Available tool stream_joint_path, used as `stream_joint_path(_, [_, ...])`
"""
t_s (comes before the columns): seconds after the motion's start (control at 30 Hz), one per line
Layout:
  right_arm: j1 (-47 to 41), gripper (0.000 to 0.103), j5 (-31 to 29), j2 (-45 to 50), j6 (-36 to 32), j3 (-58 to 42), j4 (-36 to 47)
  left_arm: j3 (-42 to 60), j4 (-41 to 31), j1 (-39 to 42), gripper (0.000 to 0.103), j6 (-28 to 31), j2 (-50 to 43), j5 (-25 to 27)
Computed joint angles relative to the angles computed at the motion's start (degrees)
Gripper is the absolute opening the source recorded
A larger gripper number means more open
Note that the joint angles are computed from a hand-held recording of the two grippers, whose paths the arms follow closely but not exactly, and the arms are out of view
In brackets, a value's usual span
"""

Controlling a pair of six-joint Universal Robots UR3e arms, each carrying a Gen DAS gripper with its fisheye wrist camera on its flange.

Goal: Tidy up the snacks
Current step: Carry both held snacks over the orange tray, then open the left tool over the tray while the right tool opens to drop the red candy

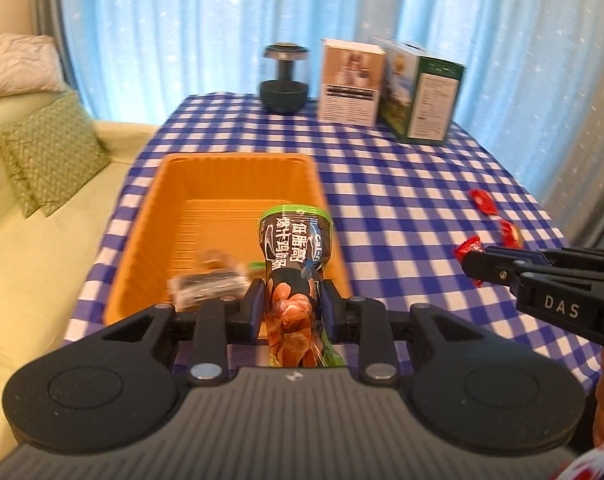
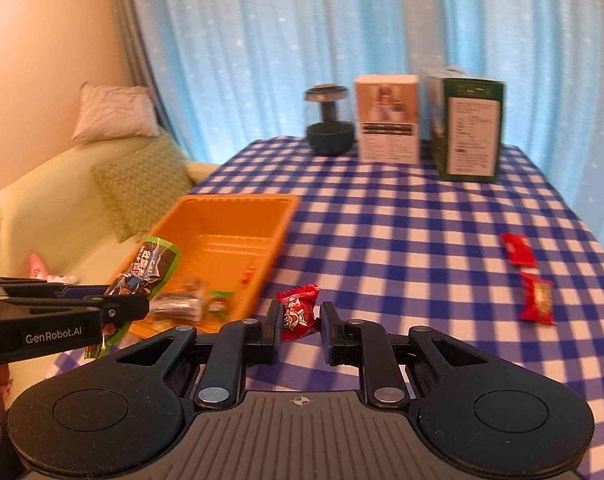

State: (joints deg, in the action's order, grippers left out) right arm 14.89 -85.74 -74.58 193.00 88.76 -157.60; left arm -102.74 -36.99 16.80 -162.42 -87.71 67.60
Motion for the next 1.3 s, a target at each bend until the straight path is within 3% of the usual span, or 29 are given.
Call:
stream_joint_path(0.27, [3.3, 0.020, 0.7, 10.6, 0.7, -15.0, 4.7, 4.6, -1.8, 5.4, 0.026, 2.3, -3.9, -2.3])
stream_joint_path(0.77, [4.7, 0.020, 2.0, 26.5, 2.5, -38.7, 15.3, 15.1, -1.8, 6.3, 0.026, 4.4, -16.4, -1.9])
stream_joint_path(1.07, [4.9, 0.020, 2.0, 28.8, 2.9, -41.8, 16.8, 19.1, -1.3, 5.2, 0.027, 3.9, -22.0, -1.2])
stream_joint_path(1.3, [4.7, 0.020, 2.5, 28.5, 2.8, -40.9, 16.5, 15.8, -0.8, 7.3, 0.029, 3.4, -19.3, -1.8])
